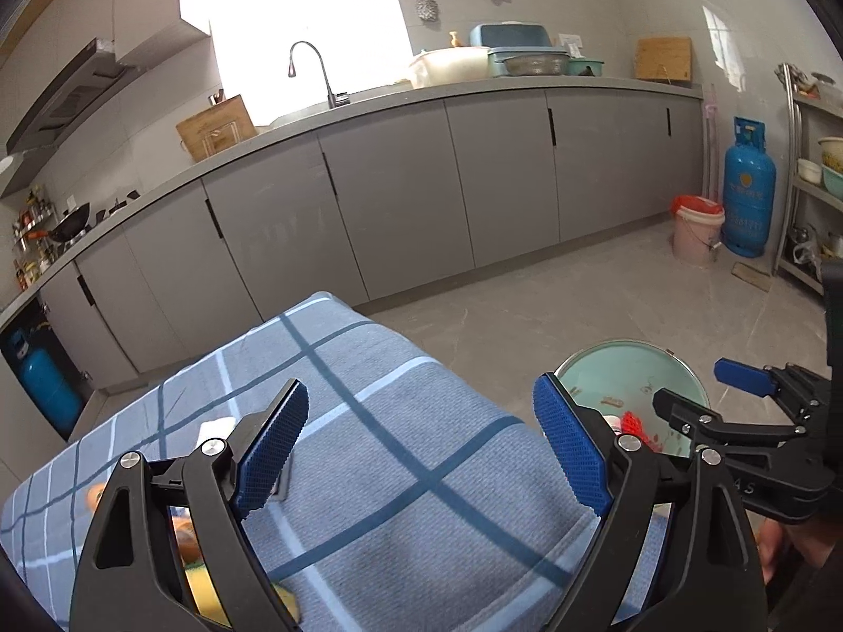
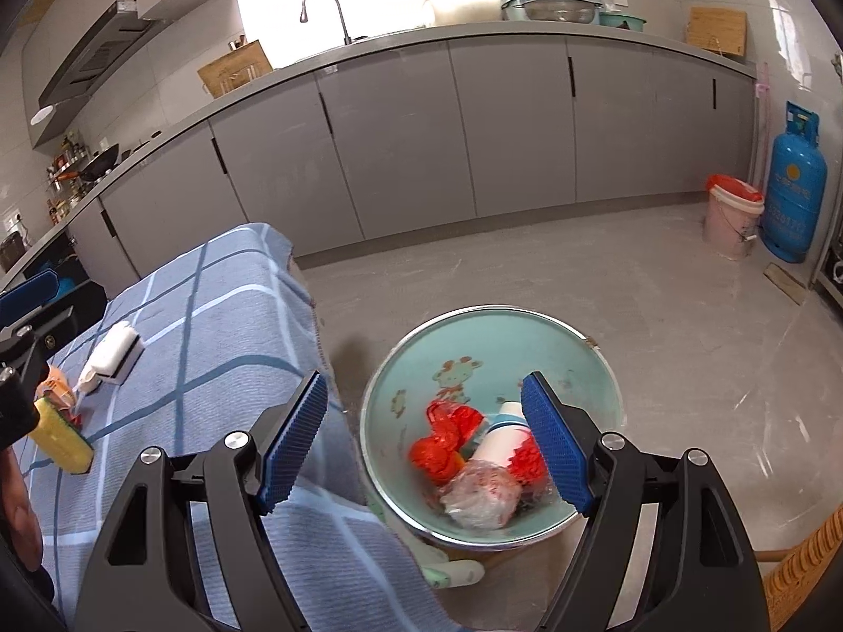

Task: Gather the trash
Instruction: 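Move both open tools back over the table, then grasp the yellow sponge with the right tool while the left tool reaches the orange package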

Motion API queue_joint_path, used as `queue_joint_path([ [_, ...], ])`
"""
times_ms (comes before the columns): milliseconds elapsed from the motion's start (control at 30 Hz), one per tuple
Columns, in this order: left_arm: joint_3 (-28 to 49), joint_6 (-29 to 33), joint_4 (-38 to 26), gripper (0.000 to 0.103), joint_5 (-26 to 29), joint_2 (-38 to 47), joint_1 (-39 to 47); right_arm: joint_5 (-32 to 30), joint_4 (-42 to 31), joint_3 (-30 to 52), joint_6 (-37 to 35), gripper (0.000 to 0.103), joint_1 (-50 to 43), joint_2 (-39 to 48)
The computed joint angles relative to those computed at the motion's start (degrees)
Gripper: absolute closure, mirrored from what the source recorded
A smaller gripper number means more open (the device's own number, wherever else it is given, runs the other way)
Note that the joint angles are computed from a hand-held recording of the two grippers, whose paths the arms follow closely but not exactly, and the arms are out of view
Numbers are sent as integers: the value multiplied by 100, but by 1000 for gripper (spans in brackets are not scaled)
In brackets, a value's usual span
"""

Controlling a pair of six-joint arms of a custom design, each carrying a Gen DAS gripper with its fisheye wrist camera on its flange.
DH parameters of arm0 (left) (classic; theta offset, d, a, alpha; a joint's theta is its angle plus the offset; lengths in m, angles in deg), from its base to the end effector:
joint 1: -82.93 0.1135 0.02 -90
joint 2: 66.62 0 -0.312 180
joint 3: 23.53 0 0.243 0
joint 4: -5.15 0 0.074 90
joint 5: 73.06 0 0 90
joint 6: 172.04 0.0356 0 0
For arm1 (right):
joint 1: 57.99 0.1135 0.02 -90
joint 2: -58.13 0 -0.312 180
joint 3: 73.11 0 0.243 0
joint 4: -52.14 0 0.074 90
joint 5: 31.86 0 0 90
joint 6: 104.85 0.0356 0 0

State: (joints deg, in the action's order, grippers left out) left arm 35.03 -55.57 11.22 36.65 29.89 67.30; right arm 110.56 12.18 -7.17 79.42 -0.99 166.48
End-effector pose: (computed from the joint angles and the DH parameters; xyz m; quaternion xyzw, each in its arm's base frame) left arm 0.3225 -0.1027 0.2173 0.3869 0.7739 -0.1037 0.4905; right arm 0.1927 0.2449 0.1509 0.3139 0.8389 -0.0515 0.4417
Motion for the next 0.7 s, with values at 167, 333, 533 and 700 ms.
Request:
queue_joint_path([
  [167, -104, 95, -177, 17, 451, -243, 666, -32, -57, 550, -359, 27, 74, 260],
  [333, -3, 213, -376, 13, 909, -304, 1477, -81, -117, 1262, -851, 26, 133, 610],
  [533, 140, 379, -266, 13, 1068, -23, 2307, -125, -227, 2321, -1556, 19, 209, 1141],
  [700, 628, 485, -482, 12, 1079, 472, 3015, -261, -229, 3198, -2197, 19, 229, 1590],
])
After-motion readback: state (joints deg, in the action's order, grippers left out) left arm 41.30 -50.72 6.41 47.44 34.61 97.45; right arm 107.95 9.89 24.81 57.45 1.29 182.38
